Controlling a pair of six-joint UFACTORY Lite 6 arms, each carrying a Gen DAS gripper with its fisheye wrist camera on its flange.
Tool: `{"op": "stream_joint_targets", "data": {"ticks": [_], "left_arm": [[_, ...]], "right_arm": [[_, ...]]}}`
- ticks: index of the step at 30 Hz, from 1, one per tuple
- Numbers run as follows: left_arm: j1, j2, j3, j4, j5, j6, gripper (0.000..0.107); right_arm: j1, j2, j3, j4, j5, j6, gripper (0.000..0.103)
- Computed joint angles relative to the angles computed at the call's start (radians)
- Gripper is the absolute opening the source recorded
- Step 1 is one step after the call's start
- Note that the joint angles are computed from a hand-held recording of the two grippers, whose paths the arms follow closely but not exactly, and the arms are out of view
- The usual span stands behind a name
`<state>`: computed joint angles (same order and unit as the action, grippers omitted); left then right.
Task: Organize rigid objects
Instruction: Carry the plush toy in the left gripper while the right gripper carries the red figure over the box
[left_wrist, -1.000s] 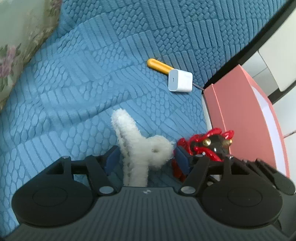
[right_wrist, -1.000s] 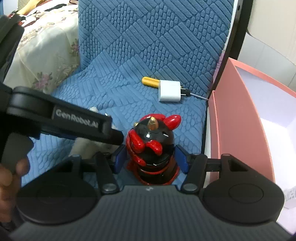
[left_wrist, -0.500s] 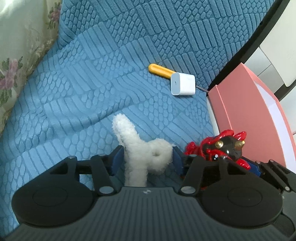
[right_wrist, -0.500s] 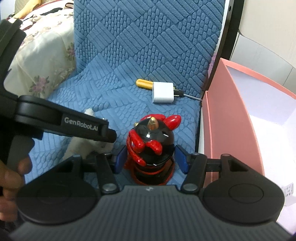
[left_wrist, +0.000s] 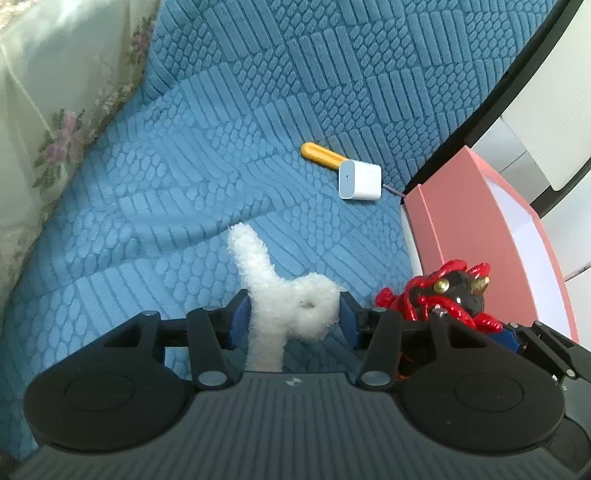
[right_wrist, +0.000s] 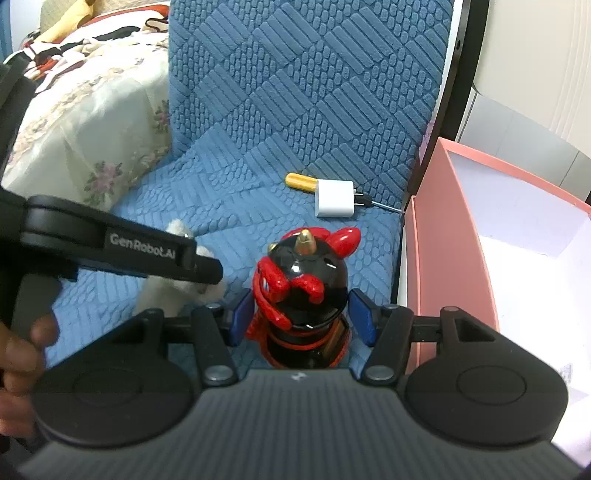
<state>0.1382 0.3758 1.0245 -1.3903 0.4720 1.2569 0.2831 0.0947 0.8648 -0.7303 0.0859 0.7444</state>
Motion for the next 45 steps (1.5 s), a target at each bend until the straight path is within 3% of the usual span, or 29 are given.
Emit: {"op": "stream_joint_targets", "data": {"ticks": [8,14,23,34,45], "left_arm": [[0.052,-0.137,-0.104,0.012,0.051,-0.026,0.056],[0.109,-0.286,-0.176,0.091,0.097,-0.156,0.056],[0.078,-0.519,-0.225,0.291,0.138,-0.411,0.056],[-0.1,-0.638,-0.075,0.572,0.154,-0.821,0.056],[-0.385,-0.571,0.163,0.851,0.095,-1.224,0.056]], "right_arm": [[0.008,-0.104,-0.027,0.339,0.049,-0.345,0.059],[-0.027,-0.207,-0.034,0.659,0.113,-0.679,0.059],[-0.091,-0.363,0.012,0.889,0.281,-0.937,0.059],[-0.296,-0.451,0.165,1.131,0.502,-1.231,0.059],[-0.577,-0.436,0.313,1.334,0.676,-1.481,0.059]]}}
